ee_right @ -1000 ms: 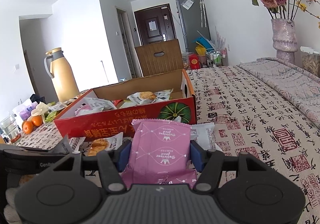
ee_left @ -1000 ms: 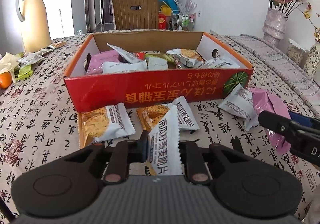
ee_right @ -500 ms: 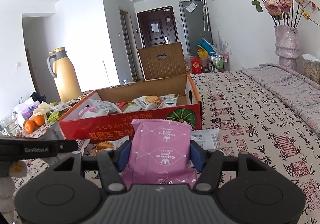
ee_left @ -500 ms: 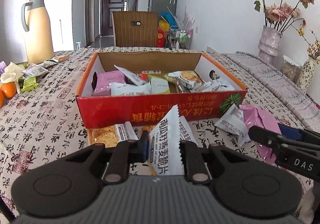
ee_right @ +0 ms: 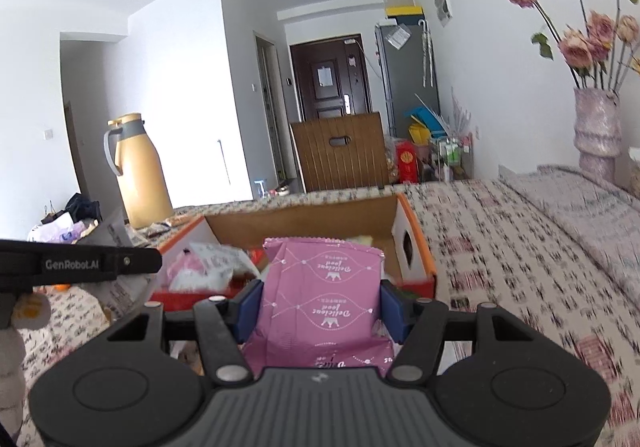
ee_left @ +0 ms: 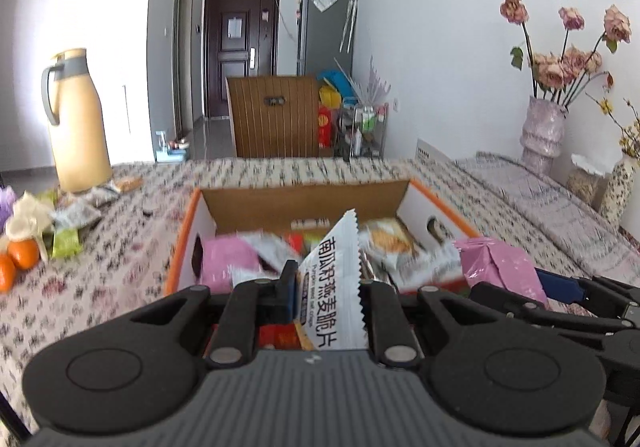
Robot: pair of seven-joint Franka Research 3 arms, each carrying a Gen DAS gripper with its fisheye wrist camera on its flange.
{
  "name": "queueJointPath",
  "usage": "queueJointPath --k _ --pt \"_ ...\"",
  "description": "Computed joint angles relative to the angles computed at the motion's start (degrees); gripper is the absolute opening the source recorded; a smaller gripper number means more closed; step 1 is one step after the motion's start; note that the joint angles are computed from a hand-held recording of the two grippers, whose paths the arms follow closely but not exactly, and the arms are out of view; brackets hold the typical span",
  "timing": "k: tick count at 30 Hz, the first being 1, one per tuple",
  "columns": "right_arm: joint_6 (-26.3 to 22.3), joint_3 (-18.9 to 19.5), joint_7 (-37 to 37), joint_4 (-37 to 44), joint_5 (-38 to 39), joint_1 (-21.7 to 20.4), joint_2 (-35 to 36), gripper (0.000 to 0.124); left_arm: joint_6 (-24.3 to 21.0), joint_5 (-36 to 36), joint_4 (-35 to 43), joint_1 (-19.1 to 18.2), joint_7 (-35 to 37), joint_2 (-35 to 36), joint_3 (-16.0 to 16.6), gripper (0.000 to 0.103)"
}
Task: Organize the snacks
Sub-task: 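Carry the pink and white packets over the box and open both tools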
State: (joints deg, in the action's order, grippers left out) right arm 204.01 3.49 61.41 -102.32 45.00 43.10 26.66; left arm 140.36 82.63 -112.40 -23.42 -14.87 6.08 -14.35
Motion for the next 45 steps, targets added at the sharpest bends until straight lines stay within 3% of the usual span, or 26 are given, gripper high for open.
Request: queueJointPath --k 5,10,15,20,24,33,35,37,38,40,41,43,45 --pt "-3.3 -4.9 -2.5 8.6 2.2 3.3 4.3 0.06 0.0 1.0 3.9 0.4 1.4 2.5 1.1 0.017" --pt "-10.2 -17.7 -1.6 18.3 5.5 11.3 10.2 0.06 0.8 0.2 7.9 0.9 3.3 5.4 2.8 0.017" --pt "-18.2 -30.7 7.5 28.5 3.0 16.6 18.5 0.06 1.4 -1.7 12.2 1.1 5.6 8.8 4.6 0.017" --pt "-25.2 -37.6 18.9 39.5 -1.4 15.9 26.9 0.06 2.4 -2.6 14.6 1.0 5.0 11.5 6.7 0.017" --pt "-27.9 -38.3 24.2 44.3 -4.7 14.0 30.7 0.06 3.6 -3.4 15.1 1.0 4.5 13.2 7.8 0.017" --pt "-31.9 -33.8 28.2 46.8 -11.2 10.2 31.8 0.061 8.9 -4.2 13.5 1.9 3.9 13.6 9.3 0.019" --pt "-31.1 -32.7 28.6 45.7 -12.2 9.8 31.1 0.061 8.7 -3.7 13.3 1.7 3.6 13.3 9.4 0.027" --pt "-29.7 -32.7 30.0 44.4 -13.3 10.0 30.5 0.061 7.2 -2.9 13.0 1.3 2.6 13.1 9.5 0.053" --pt "-29.4 -32.4 30.5 44.2 -13.9 9.8 30.3 0.062 6.2 -2.4 13.1 1.0 2.2 13.0 9.4 0.058" --pt "-28.9 -32.5 32.1 43.6 -15.1 9.8 29.9 0.077 5.3 -1.1 12.8 0.7 1.0 12.7 9.3 0.075" --pt "-28.7 -32.6 32.9 43.2 -15.7 9.9 29.7 0.081 4.7 -0.4 12.8 0.6 0.5 12.6 9.2 0.08" --pt "-28.2 -32.4 34.0 42.8 -17.1 9.8 29.5 0.087 2.6 0.5 12.8 0.2 -0.5 12.4 8.9 0.099" --pt "-27.4 -32.1 35.0 42.1 -18.4 9.7 29.1 0.098 1.1 1.8 12.6 -0.1 -2.1 12.1 8.7 0.103"
